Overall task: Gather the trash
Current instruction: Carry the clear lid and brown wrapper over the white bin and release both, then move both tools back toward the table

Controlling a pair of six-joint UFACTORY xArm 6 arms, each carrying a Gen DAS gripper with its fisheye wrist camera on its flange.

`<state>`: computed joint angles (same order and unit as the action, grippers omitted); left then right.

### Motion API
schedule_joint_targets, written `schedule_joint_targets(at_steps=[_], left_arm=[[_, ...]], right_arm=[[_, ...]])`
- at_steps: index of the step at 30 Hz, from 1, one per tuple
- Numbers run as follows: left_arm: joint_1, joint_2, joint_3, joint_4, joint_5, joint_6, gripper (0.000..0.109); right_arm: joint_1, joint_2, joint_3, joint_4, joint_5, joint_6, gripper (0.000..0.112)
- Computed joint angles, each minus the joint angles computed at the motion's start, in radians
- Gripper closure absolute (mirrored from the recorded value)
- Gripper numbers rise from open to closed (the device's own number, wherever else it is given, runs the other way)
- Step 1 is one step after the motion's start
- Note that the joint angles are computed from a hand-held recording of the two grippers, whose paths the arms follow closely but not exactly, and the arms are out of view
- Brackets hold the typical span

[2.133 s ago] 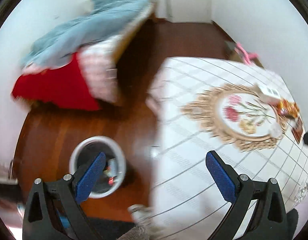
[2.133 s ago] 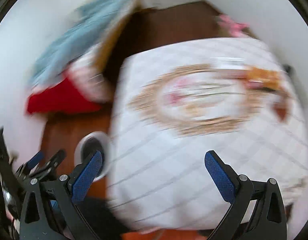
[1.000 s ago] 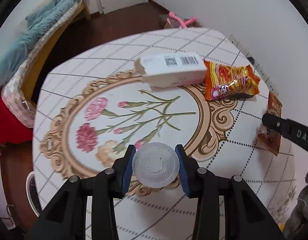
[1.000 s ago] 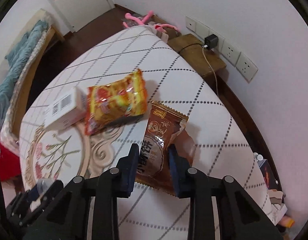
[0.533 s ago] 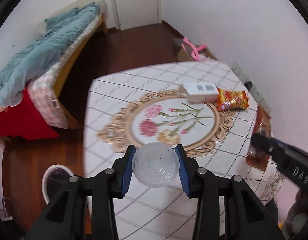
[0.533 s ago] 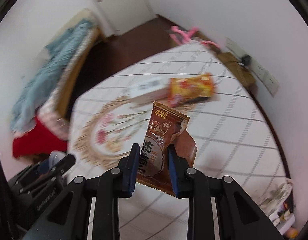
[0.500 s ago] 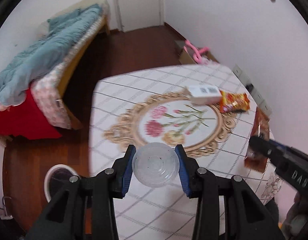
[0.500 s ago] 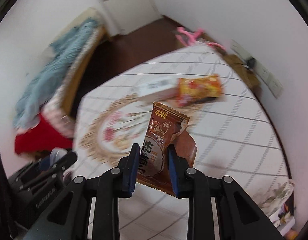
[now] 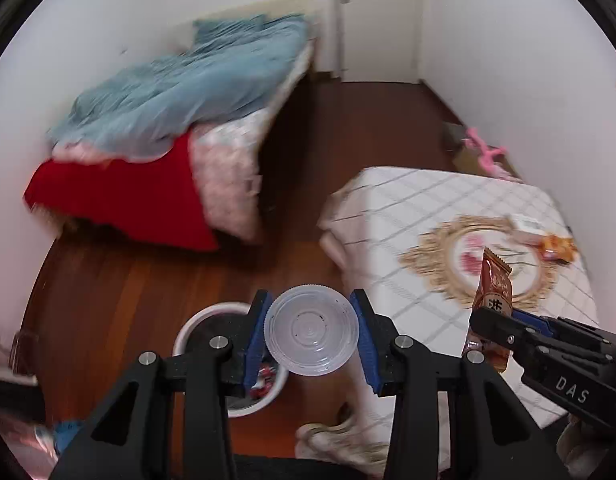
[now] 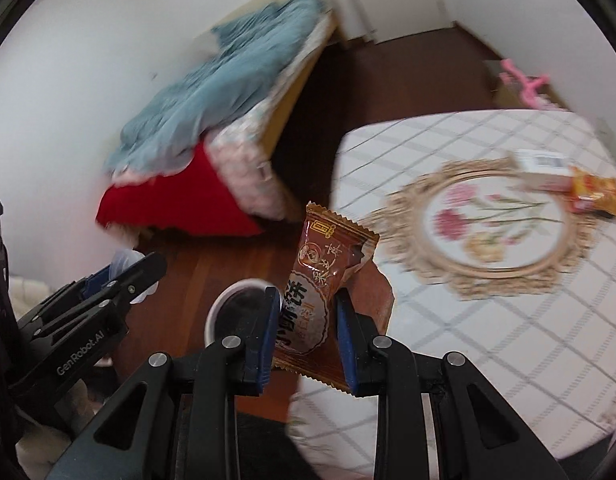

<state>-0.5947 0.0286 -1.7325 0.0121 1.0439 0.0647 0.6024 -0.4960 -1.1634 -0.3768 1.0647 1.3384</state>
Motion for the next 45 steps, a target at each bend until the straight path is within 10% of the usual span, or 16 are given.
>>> schedule_joint_targets(at_steps=[12, 27, 35, 37, 45], left_arm=[[0.235, 0.150, 0.018, -0.031, 0.027, 0.002, 0.072], [0.378, 0.562, -0.346, -0.195, 0.337, -0.022, 0.066], [0.394, 0.559, -0.320, -0.156, 0.305, -0.038, 0.038], [0.395, 0.546, -0.302, -0.130, 0.292, -0.044, 0.012], [0.394, 0.399, -0.118, -0.047, 0.190, -0.042, 0.006]], right_arm=[[-0.078, 0.532, -0.251, 0.326, -0.211, -0.298, 0.083], [-0.140, 1.046, -0.625, 0.664, -0.143, -0.613, 0.083], [-0.154, 1.139, -0.685, 0.750, -0.158, -0.675, 0.056], [-0.153, 1.126, -0.676, 0.736, -0.155, -0.667, 0.049], [-0.113, 1.054, -0.689, 0.529, -0.031, -0.592, 0.009]])
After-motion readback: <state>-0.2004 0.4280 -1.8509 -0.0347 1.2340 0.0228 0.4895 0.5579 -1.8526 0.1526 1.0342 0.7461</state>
